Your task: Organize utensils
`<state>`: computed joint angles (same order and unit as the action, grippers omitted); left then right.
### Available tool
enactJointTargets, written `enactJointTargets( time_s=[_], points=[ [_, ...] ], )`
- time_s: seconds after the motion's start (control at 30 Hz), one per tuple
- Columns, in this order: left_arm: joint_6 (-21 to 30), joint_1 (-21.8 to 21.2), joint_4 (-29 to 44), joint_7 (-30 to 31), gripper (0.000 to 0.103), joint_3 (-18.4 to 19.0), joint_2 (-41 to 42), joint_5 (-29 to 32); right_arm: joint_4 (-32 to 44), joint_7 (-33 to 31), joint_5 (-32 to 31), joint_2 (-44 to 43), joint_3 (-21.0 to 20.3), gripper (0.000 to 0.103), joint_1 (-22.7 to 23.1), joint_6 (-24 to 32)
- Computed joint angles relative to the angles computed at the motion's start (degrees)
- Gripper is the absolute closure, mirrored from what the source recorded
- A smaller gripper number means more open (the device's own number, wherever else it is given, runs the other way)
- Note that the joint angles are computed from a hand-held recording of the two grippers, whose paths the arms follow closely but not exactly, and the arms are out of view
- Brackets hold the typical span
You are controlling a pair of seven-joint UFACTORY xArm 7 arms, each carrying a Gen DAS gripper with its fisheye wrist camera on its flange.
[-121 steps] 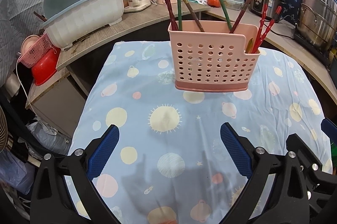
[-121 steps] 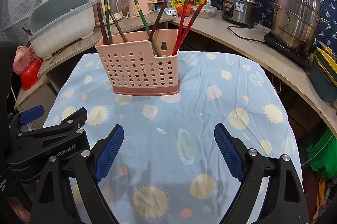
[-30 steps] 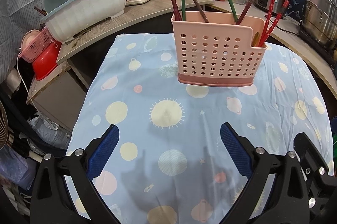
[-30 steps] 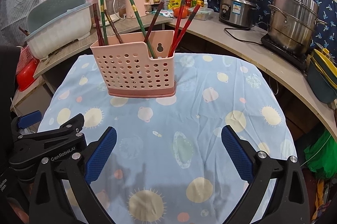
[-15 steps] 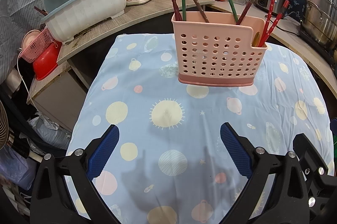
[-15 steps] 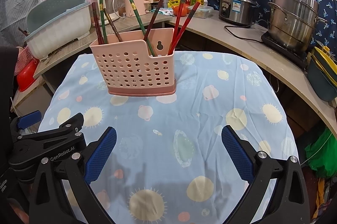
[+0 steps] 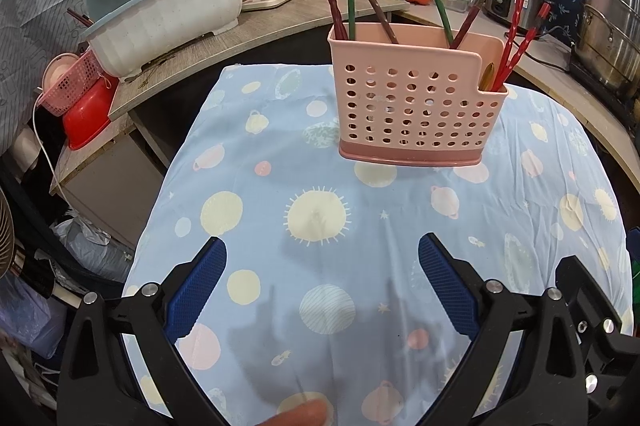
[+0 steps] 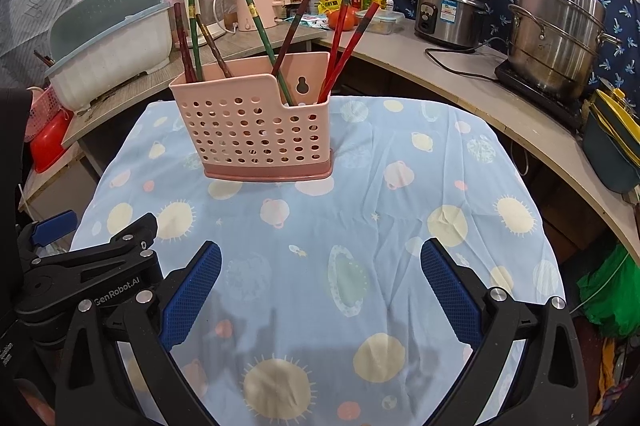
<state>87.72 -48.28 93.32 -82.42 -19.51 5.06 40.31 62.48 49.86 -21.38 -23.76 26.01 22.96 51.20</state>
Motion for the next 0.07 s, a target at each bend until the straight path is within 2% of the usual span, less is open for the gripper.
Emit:
enactJointTargets(
  time_s=[0.07],
  points=[
    [-0.46, 0.07, -0.29, 0.07, 0.011, 0.01, -0.2, -0.02, -0.13, 0.1, 0.1, -0.07, -0.03, 0.007, 0.05, -0.01]
  ],
)
